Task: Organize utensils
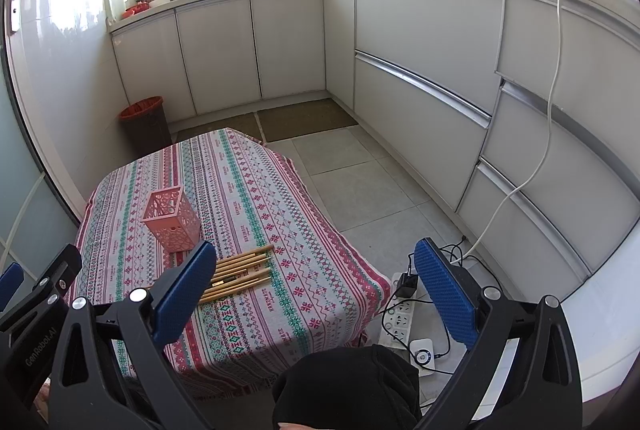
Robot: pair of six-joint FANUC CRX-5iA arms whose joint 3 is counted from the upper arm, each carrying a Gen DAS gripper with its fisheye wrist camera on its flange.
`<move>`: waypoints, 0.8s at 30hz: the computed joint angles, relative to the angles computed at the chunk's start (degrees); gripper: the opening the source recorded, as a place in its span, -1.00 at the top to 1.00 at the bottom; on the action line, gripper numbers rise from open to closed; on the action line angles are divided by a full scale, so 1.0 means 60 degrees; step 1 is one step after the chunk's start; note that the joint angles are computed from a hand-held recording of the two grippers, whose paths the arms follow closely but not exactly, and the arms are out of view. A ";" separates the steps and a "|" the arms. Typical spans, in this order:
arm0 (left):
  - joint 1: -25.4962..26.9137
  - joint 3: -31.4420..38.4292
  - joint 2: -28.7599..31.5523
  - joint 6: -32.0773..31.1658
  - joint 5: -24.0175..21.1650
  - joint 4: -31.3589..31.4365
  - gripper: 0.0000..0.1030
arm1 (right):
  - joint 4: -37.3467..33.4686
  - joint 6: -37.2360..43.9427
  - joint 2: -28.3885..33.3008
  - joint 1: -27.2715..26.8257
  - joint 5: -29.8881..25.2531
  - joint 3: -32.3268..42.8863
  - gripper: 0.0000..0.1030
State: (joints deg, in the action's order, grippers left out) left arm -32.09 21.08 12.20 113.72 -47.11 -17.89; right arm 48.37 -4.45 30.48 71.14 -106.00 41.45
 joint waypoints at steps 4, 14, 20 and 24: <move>0.0011 0.0006 0.0004 -0.0022 -0.0009 0.0015 -0.86 | -0.0020 0.0005 -0.0007 0.0002 0.0002 -0.0009 -0.87; 0.0014 0.0011 0.0006 -0.0014 -0.0018 0.0014 -0.86 | -0.0048 0.0005 -0.0018 -0.0009 0.0018 -0.0026 -0.87; 0.0031 0.0005 0.0007 -0.0061 -0.0020 0.0058 -0.86 | -0.0050 -0.0004 -0.0018 -0.0008 0.0028 -0.0038 -0.87; 0.0037 -0.0006 0.0009 -0.0070 -0.0013 0.0068 -0.86 | -0.0052 -0.0008 -0.0024 -0.0006 0.0030 -0.0050 -0.87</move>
State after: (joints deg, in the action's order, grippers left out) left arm -31.87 21.04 12.25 113.30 -47.19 -17.49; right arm 48.07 -4.49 30.33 71.10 -105.82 41.15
